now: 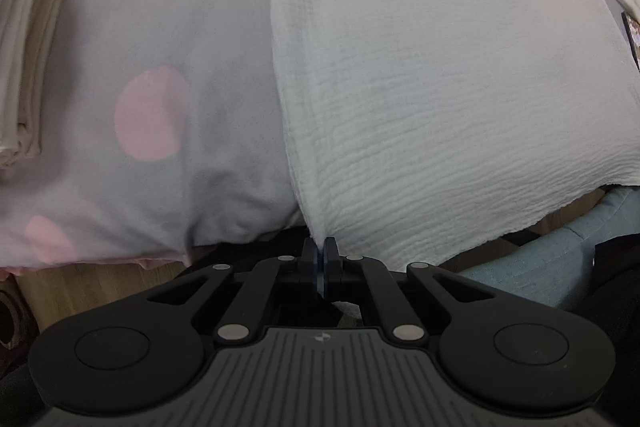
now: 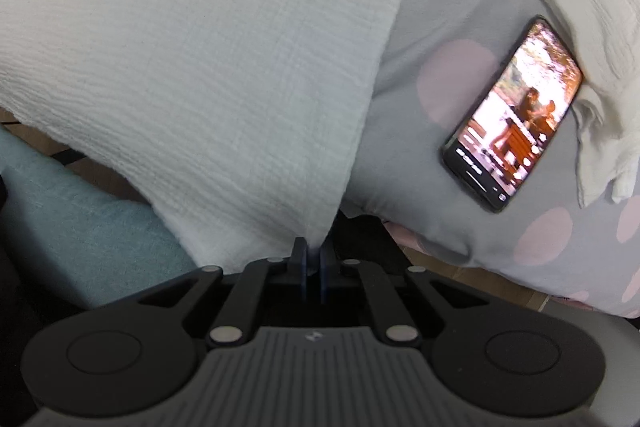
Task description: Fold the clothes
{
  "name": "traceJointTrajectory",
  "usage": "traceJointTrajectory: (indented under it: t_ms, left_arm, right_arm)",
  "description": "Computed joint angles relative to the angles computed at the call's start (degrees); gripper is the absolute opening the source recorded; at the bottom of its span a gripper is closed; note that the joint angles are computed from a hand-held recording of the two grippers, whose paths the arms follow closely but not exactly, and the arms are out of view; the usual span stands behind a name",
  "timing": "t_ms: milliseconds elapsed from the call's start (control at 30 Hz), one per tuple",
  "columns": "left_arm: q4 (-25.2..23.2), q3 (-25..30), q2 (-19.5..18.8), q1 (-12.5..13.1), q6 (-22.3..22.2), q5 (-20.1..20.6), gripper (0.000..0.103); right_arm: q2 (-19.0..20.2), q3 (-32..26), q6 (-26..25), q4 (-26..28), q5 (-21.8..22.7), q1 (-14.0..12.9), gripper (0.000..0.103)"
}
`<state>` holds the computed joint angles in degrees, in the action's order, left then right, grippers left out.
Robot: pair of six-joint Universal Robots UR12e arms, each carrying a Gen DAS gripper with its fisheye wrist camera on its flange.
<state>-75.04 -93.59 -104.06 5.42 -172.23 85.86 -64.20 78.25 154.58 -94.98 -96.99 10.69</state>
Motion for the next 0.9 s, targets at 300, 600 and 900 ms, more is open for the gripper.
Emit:
traceJointTrajectory:
  t_ms: [300, 600, 900]
  left_arm:
    - [-0.74, 1.46, -0.30, 0.83, -1.32, -1.60, 0.018]
    - [10.32, 2.16, -1.42, 1.52, -8.21, -0.39, 0.018]
    - [19.49, 7.24, -6.67, 2.00, -19.30, 5.04, 0.019]
  right_arm:
    - [-2.21, 3.47, -1.50, -10.29, 1.47, 0.77, 0.044]
    - [-2.93, 8.40, -0.47, -29.66, 2.48, 3.62, 0.047]
    - [1.44, 5.10, -1.71, -32.93, 5.10, 4.31, 0.054]
